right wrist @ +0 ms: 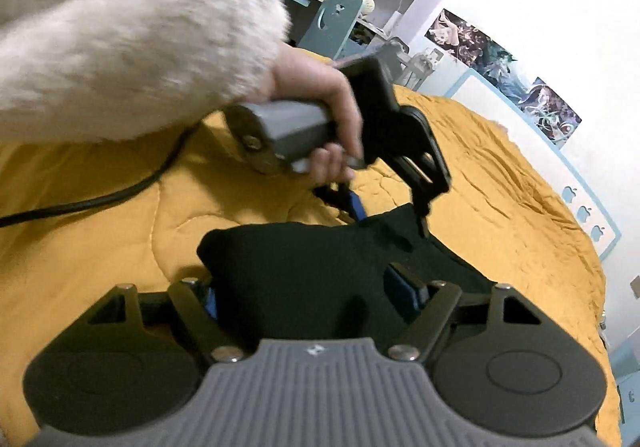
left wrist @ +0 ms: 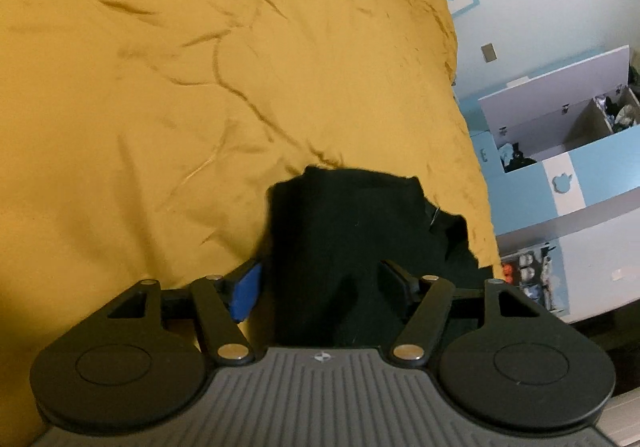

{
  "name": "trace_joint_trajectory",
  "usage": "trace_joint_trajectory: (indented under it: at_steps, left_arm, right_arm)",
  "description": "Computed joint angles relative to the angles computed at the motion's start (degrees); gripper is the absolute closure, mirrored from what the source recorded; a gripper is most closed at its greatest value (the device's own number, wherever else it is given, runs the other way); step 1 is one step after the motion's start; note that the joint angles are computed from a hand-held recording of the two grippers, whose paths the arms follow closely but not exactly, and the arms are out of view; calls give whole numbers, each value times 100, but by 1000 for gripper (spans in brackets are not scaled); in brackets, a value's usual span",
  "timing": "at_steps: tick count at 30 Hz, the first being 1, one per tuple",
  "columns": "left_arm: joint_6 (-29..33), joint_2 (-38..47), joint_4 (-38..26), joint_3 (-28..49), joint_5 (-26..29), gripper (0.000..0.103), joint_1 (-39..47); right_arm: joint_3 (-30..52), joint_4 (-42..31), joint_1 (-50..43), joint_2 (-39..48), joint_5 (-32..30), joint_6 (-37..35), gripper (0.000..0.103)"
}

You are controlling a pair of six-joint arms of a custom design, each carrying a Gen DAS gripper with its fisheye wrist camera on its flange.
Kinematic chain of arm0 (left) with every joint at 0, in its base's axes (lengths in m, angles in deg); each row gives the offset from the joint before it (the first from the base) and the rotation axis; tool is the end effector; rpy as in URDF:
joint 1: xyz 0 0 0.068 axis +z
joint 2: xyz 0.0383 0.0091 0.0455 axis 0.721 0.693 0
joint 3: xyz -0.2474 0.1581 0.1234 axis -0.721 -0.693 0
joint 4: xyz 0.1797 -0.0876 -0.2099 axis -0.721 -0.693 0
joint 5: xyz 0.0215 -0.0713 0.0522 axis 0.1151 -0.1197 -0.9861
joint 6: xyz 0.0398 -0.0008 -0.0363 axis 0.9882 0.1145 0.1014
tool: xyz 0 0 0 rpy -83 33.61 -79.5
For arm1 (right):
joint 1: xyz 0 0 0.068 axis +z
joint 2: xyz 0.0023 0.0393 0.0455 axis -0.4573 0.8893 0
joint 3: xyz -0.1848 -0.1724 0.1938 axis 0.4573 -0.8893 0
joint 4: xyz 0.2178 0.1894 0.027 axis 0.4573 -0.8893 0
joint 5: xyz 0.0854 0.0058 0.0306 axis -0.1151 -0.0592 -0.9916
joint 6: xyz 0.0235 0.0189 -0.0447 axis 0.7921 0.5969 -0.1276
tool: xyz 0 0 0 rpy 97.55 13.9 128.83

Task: Fold small clothes

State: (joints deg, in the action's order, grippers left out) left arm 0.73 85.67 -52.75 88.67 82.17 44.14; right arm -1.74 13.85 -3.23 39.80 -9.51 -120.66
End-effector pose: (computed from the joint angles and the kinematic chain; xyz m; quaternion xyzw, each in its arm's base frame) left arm 0.3992 -0.0316 0.1399 -0.2418 0.8494 -0.3831 0.2707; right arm 0.2446 0.1217 0.1905 -0.5645 0.6731 0.0589 0.4741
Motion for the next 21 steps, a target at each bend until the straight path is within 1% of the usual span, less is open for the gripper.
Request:
trace_joint_trajectory:
  at_steps: [1,3,5,7,8,9,10,11,12,13,14,16,18,19,21]
  left_arm:
    - [-90,109,55,80,55,22,1]
    - [-171,291,209,176,172,21,-5]
    - [-341,424,534,133,253,21,-12]
    - [-335,485,532,161,279,22,-22]
    - [-255,490,424,217,347,26,3]
    - [-257,495,364,256,370,32,9]
    - [-358,478,279,262,309,50,15]
    - [-465,486,192,294,292,69,37]
    - [-638,514,301,250,372,74,80]
    - [-825,532,486,178,430,76,113]
    - [-905,497,541,133,373,77,97]
    - [-780,378,368,164,155,77,18]
    - [-659,224,26,251,-80,78,-75]
    - [-652,168,-66,279,-162,83,-114]
    - [-656,9,-368,394,-394,85,-221]
  right_arm:
    - [37,-72,-1,48,-46,30,45]
    - [111,-157,-10,118,-93,36,50]
    - [69,35,23,162,-50,48,50]
    - [61,201,46,248,4,123,50]
    - [120,151,32,299,-28,150,51]
    - [166,88,14,314,-73,179,57]
    - [220,31,4,343,-99,183,71]
    - [226,-19,14,327,-93,173,77]
    - [214,-32,10,309,-95,159,86]
    - [219,-8,15,321,-82,152,92]
    - [223,27,12,323,-68,159,96]
    - [243,-54,-80,274,-161,274,103]
    - [487,-433,-221,288,-293,497,103]
    - [564,-661,-358,216,-420,660,103]
    - [807,-1017,-592,213,-668,902,103]
